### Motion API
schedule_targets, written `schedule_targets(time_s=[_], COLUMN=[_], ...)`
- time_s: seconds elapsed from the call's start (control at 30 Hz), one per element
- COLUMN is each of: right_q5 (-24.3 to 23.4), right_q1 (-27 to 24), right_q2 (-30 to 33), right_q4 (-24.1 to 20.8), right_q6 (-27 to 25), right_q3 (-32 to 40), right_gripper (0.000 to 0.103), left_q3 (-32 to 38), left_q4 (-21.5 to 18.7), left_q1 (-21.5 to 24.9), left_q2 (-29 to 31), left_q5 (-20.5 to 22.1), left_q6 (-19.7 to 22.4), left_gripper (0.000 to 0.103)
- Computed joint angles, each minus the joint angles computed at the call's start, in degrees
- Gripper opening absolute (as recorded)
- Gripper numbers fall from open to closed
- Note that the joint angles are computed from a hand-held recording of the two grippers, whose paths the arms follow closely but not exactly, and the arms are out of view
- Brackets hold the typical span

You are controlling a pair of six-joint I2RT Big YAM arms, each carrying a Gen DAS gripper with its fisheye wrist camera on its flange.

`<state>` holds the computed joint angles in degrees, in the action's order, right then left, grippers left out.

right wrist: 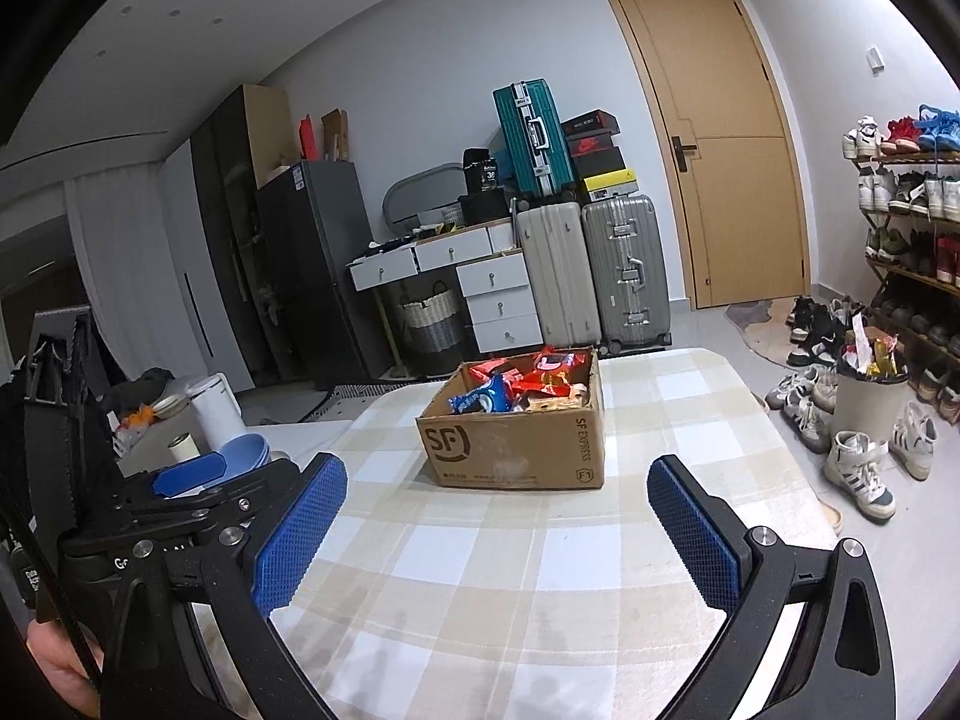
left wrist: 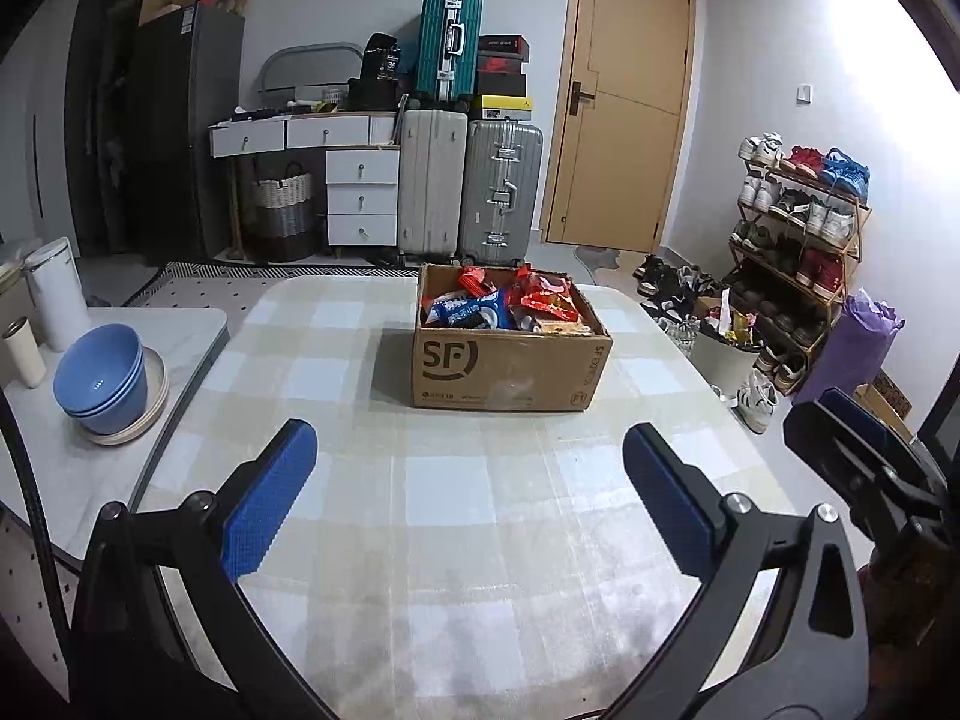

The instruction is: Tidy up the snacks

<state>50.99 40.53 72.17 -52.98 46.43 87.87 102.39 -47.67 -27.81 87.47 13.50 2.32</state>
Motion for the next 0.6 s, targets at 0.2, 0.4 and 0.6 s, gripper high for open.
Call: schedule_targets(time_s=[0.2, 0.4, 0.6], right_q5=[-0.20, -0.76, -0.87], right_q1=[0.17, 0.23, 0.19], right_q2=[0.25, 0.16, 0.17], right_q4=[-0.38, 0.00, 0.40], right_q6=[0.11, 0.21, -0.24], right_q3=[0.43, -0.20, -0.58], right_gripper=[0.102, 0.102, 0.102], left_q3=[-0.03, -1.02, -1.51], left_q4=[0.00, 0.88, 0.64], left_q1=[-0.06, 0.16, 0.37], left_q2=[-0.05, -0.62, -0.99], left_q5=[-1.35, -0.90, -0.81], left_q6=[0.13, 0.13, 0.31], left_gripper=[0.102, 0.102, 0.102])
